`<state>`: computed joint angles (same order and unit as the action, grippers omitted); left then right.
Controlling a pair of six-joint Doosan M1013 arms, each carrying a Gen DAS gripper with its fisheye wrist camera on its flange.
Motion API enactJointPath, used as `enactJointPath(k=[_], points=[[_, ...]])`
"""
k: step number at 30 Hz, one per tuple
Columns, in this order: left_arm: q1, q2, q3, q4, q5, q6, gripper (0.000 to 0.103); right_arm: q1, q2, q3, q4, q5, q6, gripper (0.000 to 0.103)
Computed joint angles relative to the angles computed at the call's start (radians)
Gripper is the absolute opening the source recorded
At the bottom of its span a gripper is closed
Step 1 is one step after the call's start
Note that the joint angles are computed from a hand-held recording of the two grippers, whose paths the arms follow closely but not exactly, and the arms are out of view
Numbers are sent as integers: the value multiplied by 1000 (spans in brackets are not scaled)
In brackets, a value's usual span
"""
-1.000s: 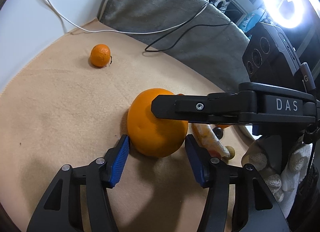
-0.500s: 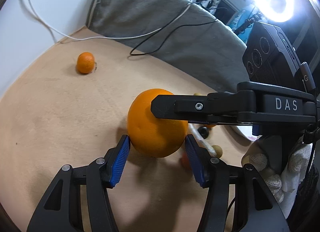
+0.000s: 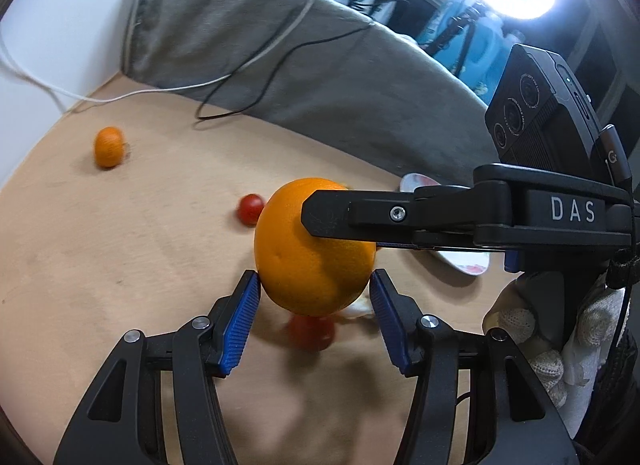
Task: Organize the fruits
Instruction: 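Grasp the large orange with the right gripper and lift it toward the plate, then lower the large orange onto the white floral plate and open the right gripper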
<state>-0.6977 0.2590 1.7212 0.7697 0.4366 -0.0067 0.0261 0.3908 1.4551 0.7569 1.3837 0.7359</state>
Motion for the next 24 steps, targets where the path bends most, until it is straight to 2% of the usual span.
enactJointPath(k=[10, 24], points=[[-11, 55, -87, -98, -22, 164, 56, -73, -8, -8, 15, -11, 7, 64], [-8, 145, -216, -325, -40, 474, 56, -166, 3, -29, 27, -24, 40, 64]])
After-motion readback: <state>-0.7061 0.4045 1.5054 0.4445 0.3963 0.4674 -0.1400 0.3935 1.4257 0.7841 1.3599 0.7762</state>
